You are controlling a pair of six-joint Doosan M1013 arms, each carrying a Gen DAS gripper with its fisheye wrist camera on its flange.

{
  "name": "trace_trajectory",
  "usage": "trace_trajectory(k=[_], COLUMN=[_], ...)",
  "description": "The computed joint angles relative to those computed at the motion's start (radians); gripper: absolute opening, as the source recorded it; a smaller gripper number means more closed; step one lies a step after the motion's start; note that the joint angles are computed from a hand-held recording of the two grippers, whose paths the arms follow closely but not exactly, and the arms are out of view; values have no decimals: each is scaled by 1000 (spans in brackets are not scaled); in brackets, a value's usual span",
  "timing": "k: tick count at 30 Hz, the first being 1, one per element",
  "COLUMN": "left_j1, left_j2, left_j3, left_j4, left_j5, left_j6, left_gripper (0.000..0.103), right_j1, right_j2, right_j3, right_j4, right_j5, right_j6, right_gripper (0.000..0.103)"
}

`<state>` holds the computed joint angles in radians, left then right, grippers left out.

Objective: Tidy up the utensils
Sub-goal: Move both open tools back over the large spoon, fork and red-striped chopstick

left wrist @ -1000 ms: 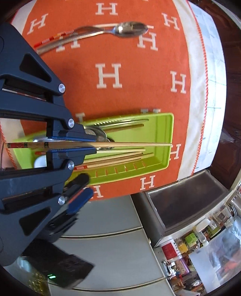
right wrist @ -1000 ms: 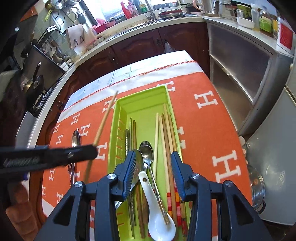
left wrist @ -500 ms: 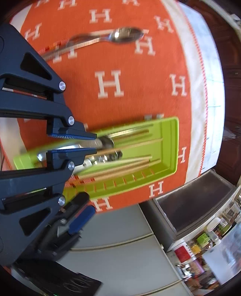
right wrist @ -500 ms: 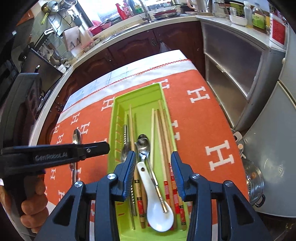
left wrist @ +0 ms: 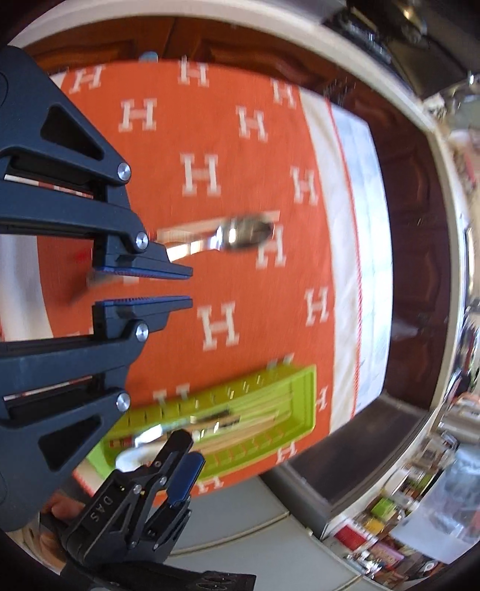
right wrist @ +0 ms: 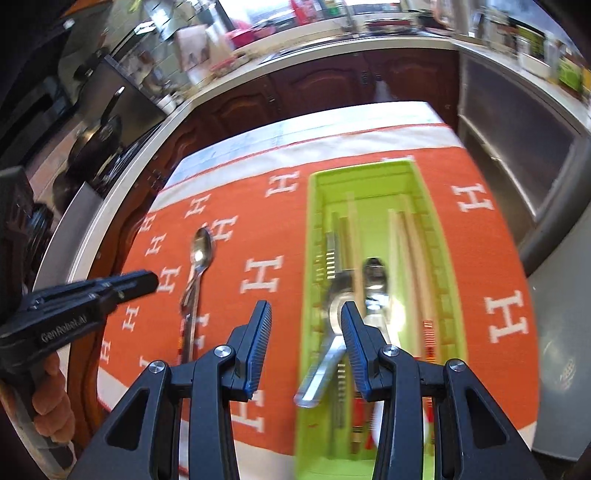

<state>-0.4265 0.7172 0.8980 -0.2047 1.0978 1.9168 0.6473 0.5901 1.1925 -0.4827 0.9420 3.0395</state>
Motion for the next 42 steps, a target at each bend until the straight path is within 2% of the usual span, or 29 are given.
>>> trace_trajectory(k=[4,6,12,19,24,33,42], left_j1=[12,21,50,75,97,129,133], left_j2=[-30,-30,2,41,54,71,73], left_j3=[55,64,51,44,52,62,62], left_j4=[97,129,160,110,53,-7,-35], left_j5=[-116,-137,-111,-75,-60,-26,-19], left_j6=[-20,-34,-84,-98,-91,-100,-81], left_gripper=[8,8,8,8,8,8,8], right_j1=[0,1,-7,-30,-47,-62,-69], right_j2=[49,77,160,240,277,339,368], right_j3=[-84,-133,-269,-373,-405,-484,-525], right_j4=[48,72,161,288,360,422,429], right_j5=[3,7,14,12,6,42,65], right_j6=[-97,-147,-276,-389,-445,-507,-508], right_gripper=[39,39,39,39,39,35,24])
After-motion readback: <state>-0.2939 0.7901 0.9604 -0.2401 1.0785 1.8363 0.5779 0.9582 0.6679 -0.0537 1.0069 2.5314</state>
